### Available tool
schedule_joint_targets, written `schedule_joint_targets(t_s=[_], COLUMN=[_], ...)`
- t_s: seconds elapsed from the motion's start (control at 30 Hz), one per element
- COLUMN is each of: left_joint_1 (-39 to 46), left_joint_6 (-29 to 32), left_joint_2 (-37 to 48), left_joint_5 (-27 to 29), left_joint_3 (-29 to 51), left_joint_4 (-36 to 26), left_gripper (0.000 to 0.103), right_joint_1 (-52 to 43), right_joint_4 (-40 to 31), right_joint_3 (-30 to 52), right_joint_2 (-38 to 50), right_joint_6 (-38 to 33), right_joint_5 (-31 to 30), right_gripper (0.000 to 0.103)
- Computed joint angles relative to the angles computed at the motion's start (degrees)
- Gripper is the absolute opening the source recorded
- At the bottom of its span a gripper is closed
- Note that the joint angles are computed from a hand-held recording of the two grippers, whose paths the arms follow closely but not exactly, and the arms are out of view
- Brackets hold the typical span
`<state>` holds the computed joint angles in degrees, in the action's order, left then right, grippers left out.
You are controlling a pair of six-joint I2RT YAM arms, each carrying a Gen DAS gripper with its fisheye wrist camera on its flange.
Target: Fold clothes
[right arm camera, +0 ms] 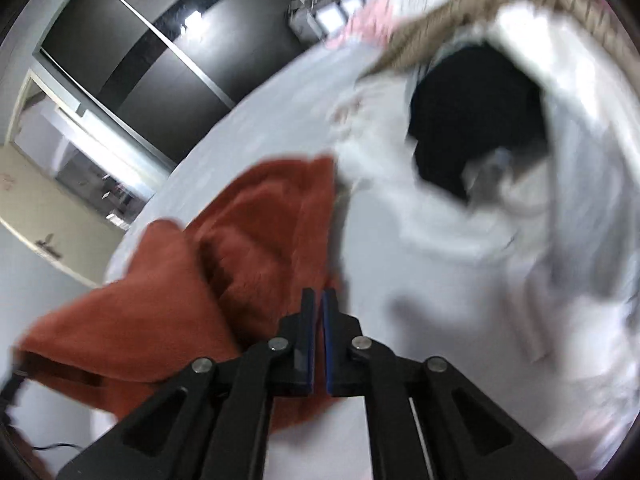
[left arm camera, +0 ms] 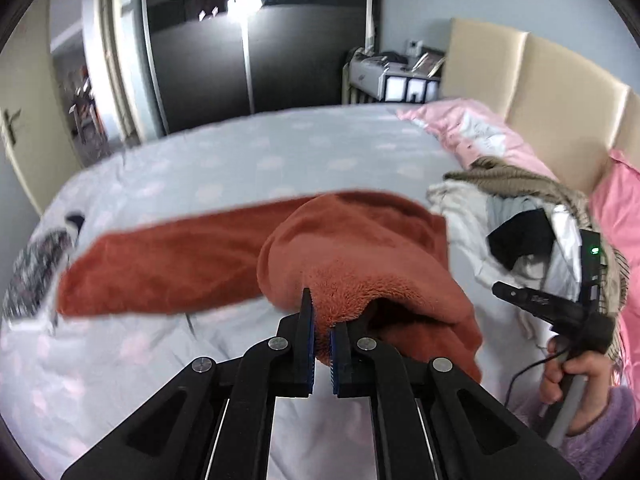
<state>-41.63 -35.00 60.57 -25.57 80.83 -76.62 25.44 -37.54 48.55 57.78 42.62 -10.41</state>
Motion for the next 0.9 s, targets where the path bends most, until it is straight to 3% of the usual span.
schedule_joint_targets(t_s=[0.1, 0.27, 0.53, 0.7, 0.8, 0.9], left_joint_1=[3.04, 6.62, 22.26, 29.42, 30.81, 30.4], left_joint_6=[-2.94, -3.25, 2.12, 5.46, 6.0, 5.87], left_joint_2=[-3.97, -8.74, -14.27, -15.96, -16.59, -16.93], left_joint_5=[3.92, 5.87, 16.09, 21.29, 22.71, 22.94], left_joint_3=[-6.57, -14.44, -28.52, -33.48, -34.73, -35.52], left_joint_4=[1.61, 3.39, 7.8, 9.7, 10.26, 10.59], left_gripper=[0.006, 0.006, 0.006, 0.006, 0.006, 0.006], right_joint_1=[-1.37, 0.77, 3.3, 3.49, 4.4, 5.53], right_joint_4=[1.36, 2.7, 4.85, 8.26, 10.44, 12.27], right_joint_3=[-1.39, -3.19, -2.91, -4.43, -4.87, -5.09], right_joint_2=[2.56, 6.06, 13.4, 17.02, 18.26, 19.31], right_joint_6=[0.34, 2.87, 4.61, 7.16, 7.89, 8.34], right_joint_5=[-7.83, -14.47, -16.86, -20.69, -23.53, -24.8], right_gripper=[0.021, 0.021, 0.021, 0.03, 0.041, 0.038])
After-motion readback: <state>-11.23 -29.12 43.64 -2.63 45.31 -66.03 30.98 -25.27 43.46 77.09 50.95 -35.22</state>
